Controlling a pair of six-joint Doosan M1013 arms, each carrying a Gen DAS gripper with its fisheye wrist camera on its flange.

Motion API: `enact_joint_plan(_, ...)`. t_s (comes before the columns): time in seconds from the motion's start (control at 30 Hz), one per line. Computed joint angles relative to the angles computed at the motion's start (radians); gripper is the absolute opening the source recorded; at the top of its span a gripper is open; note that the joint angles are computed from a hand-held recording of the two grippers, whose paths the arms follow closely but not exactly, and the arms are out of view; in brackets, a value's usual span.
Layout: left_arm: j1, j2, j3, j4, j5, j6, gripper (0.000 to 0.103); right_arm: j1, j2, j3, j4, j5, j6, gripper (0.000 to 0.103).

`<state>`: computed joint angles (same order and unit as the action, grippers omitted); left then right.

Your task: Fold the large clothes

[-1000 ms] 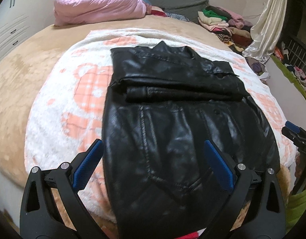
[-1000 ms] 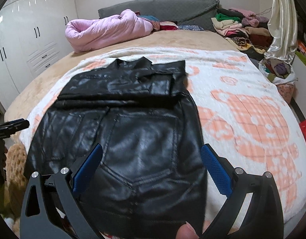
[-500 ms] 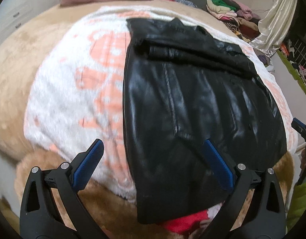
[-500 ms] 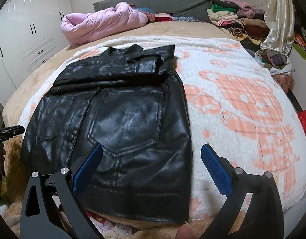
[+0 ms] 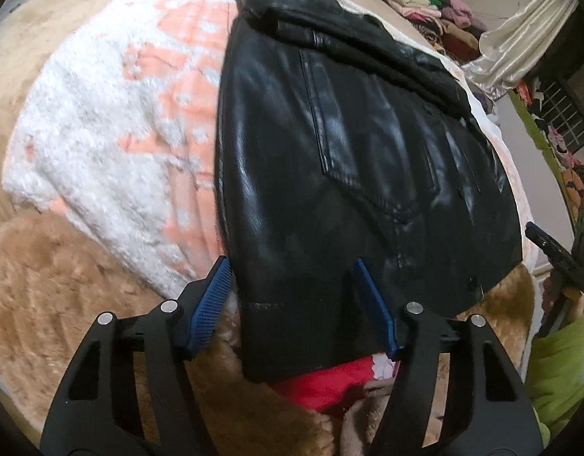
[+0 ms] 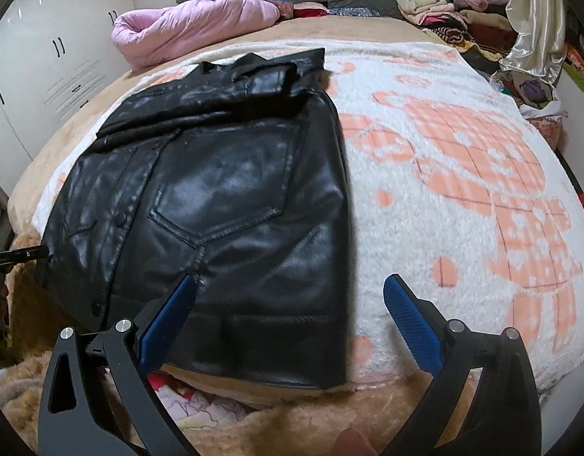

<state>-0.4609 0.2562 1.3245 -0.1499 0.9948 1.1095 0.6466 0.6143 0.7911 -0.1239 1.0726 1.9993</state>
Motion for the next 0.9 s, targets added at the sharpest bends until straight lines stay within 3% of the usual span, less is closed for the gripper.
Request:
enact_joint_plan(0.1, -0.005, 0.007, -0.006, 0.008, 0.019, 0.002, 0.061, -0.012, -0.002, 0.018, 0.039, 0.011, -0.008, 0.094)
enact_joint_plan(0.13, -0.006, 0.009, -0.006, 0.001, 0.017, 0.004, 0.065, -0.017, -0.003, 0.024, 0.06, 0.009, -0.015, 0.081)
enact_joint_plan(0.17, -0.005, 0.012, -0.006, -0.008, 0.021, 0.007, 0.066, -0.023, -0.004, 0.032, 0.087, 0.006, -0.025, 0.075)
enact_joint_plan(0.3, -0.005, 0.023, -0.01, -0.029, 0.037, 0.01, 0.073, -0.036, -0.004, 0.055, 0.174, -0.005, -0.049, 0.063)
enact_joint_plan(0.37, -0.006, 0.024, -0.009, -0.027, 0.038, 0.004, 0.073, -0.037, -0.012, 0.066, 0.193, -0.02, -0.07, 0.046)
enact_joint_plan(0.4, -0.006, 0.023, -0.008, -0.026, 0.037, 0.004, 0.073, -0.037, -0.022, 0.077, 0.193, -0.042, -0.083, 0.026)
enact_joint_plan(0.53, -0.008, 0.015, 0.002, -0.008, 0.024, -0.019, 0.04, -0.045, -0.057, 0.114, 0.251, -0.142, -0.13, 0.015)
enact_joint_plan(0.67, 0.001, -0.017, 0.024, -0.029, -0.038, -0.003, 0.008, -0.049, -0.078, 0.123, 0.318, -0.238, -0.18, 0.011)
enact_joint_plan(0.9, 0.019, -0.049, 0.006, -0.097, -0.152, 0.082, 0.005, -0.065, -0.057, 0.062, 0.41, -0.331, -0.207, 0.009)
